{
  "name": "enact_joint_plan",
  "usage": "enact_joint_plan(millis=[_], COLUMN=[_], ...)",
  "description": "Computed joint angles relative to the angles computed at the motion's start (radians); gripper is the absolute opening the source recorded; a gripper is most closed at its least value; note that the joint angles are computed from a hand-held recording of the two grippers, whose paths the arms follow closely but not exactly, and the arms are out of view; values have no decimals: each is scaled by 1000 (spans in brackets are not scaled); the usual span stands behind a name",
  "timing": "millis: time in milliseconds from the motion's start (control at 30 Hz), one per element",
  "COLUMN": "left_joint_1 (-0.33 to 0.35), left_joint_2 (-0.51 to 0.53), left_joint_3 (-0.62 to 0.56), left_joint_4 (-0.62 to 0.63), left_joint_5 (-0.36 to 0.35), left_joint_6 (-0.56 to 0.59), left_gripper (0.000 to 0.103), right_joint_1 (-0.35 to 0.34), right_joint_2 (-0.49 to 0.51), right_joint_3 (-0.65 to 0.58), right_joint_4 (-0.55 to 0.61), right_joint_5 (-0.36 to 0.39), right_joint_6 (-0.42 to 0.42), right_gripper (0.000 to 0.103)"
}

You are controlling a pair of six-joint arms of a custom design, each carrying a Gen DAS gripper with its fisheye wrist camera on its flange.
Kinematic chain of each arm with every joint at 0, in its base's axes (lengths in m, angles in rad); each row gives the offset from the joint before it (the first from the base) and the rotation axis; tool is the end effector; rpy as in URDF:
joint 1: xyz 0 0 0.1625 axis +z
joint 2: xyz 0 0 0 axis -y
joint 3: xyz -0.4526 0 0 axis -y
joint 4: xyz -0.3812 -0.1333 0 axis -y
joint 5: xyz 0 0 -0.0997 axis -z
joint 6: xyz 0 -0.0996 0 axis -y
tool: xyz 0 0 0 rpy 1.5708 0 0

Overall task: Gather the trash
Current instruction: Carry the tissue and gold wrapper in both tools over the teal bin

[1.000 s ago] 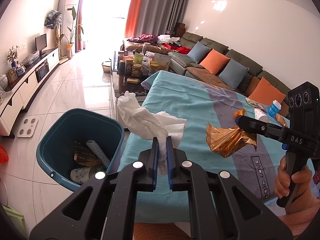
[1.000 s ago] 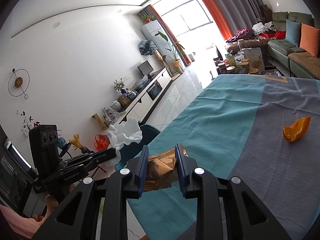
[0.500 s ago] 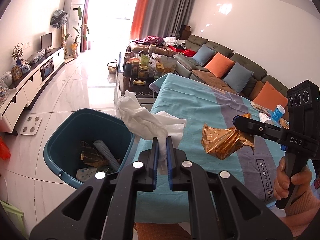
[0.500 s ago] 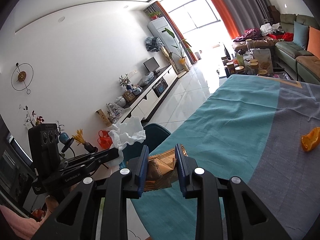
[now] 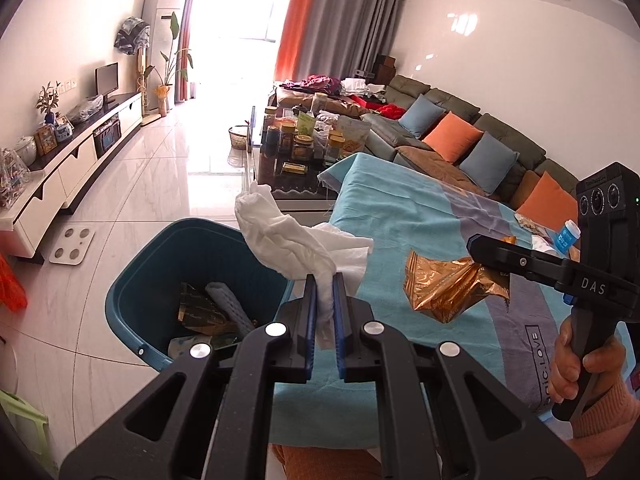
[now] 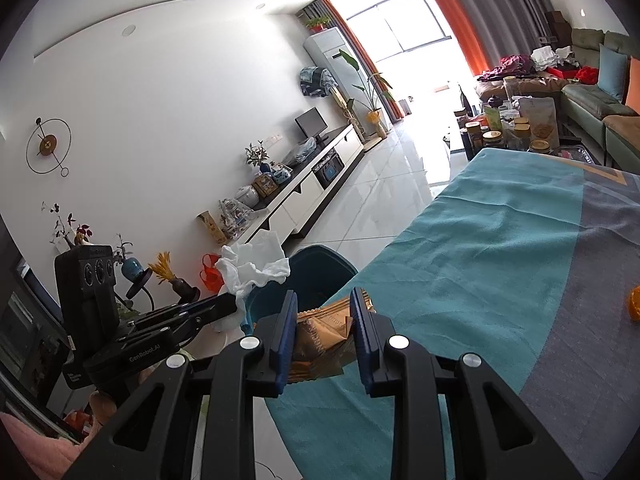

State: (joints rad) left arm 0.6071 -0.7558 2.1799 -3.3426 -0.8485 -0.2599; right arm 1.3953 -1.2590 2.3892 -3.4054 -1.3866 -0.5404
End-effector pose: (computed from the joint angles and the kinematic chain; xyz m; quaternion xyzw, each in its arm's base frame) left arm -0.3006 -0.4512 0.0595 0.2602 0.8860 -0.3324 0.1920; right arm 0.0723 -0.4605 0.2384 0.2008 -0.9134 0.3520 0.0395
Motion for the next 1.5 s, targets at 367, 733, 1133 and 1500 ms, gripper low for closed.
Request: enact_joint_plan(millis=[367, 733, 1133, 1500], left_joint_1=[6, 19, 54, 87], left_joint_2=[-2, -1, 0, 15], left_joint_3=[0, -4, -14, -35], left_joint_4=[2, 2, 24, 26], left_joint_5=[24, 40, 67, 80], left_joint_6=[-8, -11, -24, -19], left_gripper=[8, 8, 8, 8], right_joint_1=[25, 51, 87, 129], right_joint_2=[33, 62, 110, 169], right_joint_3=[-34, -58, -109, -161], right_joint_4=[19, 29, 50, 70], right_joint_5=[-10, -27, -66, -104], right_joint_6=[-3, -4, -1, -2], right_gripper=[25, 25, 25, 25])
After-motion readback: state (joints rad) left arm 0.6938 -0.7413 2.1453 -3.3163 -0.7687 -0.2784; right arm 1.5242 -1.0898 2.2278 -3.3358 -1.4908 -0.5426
